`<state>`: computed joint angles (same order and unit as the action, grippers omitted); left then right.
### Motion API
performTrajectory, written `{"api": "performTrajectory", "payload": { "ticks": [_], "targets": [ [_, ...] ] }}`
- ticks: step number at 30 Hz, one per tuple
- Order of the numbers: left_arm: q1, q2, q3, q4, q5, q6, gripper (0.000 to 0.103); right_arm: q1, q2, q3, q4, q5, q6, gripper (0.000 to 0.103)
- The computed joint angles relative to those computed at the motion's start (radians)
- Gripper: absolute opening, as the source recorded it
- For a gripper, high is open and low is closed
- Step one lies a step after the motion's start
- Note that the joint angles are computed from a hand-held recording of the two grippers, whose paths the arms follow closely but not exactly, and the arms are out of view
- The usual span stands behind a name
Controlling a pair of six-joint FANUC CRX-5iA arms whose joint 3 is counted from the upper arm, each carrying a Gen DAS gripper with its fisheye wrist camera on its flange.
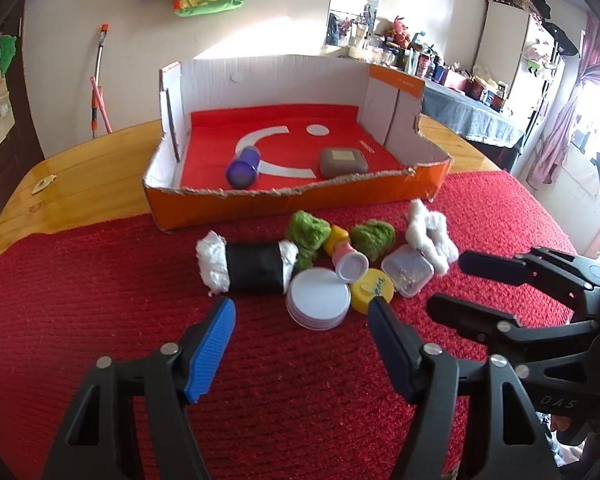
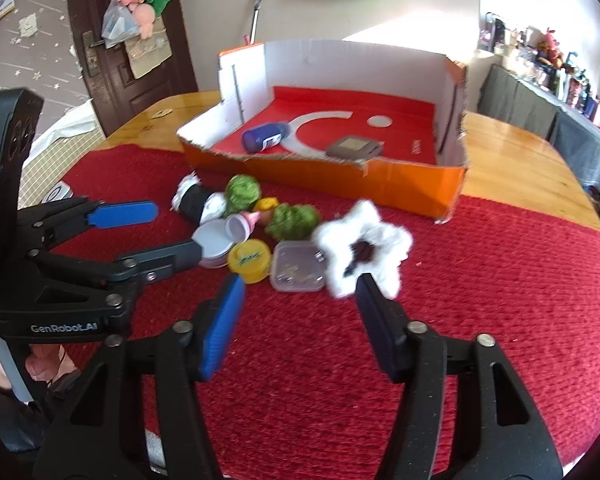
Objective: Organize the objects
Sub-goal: 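Grasp the clear plastic box with the right tool while the left tool grasps the white round tin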
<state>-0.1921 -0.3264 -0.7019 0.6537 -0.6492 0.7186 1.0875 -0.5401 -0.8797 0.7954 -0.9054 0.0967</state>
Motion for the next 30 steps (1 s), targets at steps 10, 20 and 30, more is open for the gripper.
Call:
{"api": "performTrajectory", "payload": {
  "ticks": [10, 20, 30],
  "targets": [
    [0.0, 0.04, 0.003, -0.009, -0.007, 0.004, 0.056, -0.03, 0.031, 0.004, -0.055, 0.037, 0.025, 0.046],
    [-0.029, 0.044, 0.007, -0.031, 0.025, 0.002, 0.056, -0.058, 0.058, 0.006, -0.03, 0.045, 0.024, 0.046],
    [-0.042, 0.058, 0.011, -0.023, 0.053, 0.006, 0.048, -0.078, 0.102, 0.022, 0.002, 0.043, 0.053, 0.046]
  ]
}}
